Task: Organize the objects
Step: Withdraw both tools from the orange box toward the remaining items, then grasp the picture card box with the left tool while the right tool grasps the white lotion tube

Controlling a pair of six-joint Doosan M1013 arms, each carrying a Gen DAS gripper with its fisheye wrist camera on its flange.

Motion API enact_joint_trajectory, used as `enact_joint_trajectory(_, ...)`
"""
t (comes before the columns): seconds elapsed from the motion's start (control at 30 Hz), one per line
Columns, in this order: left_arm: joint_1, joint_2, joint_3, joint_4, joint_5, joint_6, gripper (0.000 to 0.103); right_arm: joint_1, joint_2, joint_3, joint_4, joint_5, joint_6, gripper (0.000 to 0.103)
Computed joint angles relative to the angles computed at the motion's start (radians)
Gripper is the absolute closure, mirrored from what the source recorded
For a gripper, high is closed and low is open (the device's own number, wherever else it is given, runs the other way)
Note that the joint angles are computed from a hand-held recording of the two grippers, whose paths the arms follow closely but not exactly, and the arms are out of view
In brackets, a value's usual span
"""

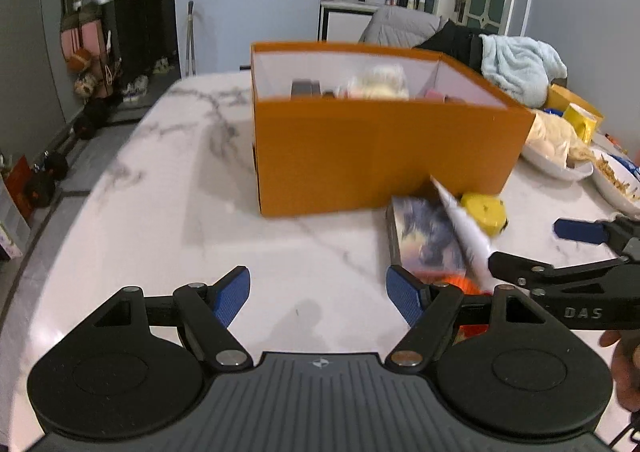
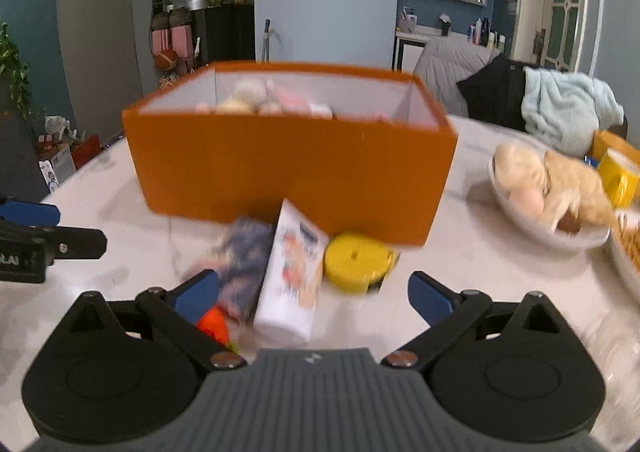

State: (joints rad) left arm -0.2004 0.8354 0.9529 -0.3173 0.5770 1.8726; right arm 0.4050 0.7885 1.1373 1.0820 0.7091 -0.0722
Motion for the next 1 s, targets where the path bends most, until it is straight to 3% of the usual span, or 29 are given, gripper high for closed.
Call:
enact_joint_trajectory(0.1, 0.001, 0.002, 0.009, -0.022, 0.001, 0.016, 0.014, -0.003, 0.022, -0.02, -0.024, 0.043, 0.076, 0.011)
enact_joint_trajectory(0.27, 0.0, 0.012, -0.005, -0.041, 0.012, 0.032, 0.015, 0.001, 0.035, -0.031, 0.026, 0.029, 0.086, 0.013)
enact_joint_trajectory(0.33, -0.002, 0.018, -0.016, -0.055, 0.016, 0.046, 0.015, 0.006, 0.046, -0.053, 0.012, 0.027, 0.129, 0.018)
enact_joint_trajectory(0.4, -0.005, 0.025, -0.029, -0.06, 0.019, 0.056, 0.015, 0.012, 0.052, -0.063, -0.005, 0.003, 0.151, 0.027)
enact_joint_trajectory(0.47, -0.01, 0.032, -0.043, -0.052, 0.022, 0.061, 0.015, 0.012, 0.058, -0.071, -0.017, -0.003, 0.166, 0.029)
enact_joint_trajectory(0.6, -0.02, 0.057, -0.088, -0.043, 0.049, 0.077, 0.014, 0.015, 0.05, -0.043, -0.02, -0.087, 0.108, 0.033)
enact_joint_trajectory(0.7, -0.03, 0.085, -0.136, -0.039, 0.082, 0.087, 0.014, 0.001, 0.069, -0.076, -0.056, -0.038, 0.166, 0.033)
enact_joint_trajectory(0.87, -0.052, 0.161, -0.277, -0.013, 0.195, 0.077, 0.015, -0.015, 0.08, -0.09, -0.017, 0.013, 0.105, 0.033)
enact_joint_trajectory(1.0, -0.063, 0.204, -0.353, 0.001, 0.243, 0.091, 0.016, -0.018, 0.09, -0.108, -0.013, 0.039, 0.097, 0.032)
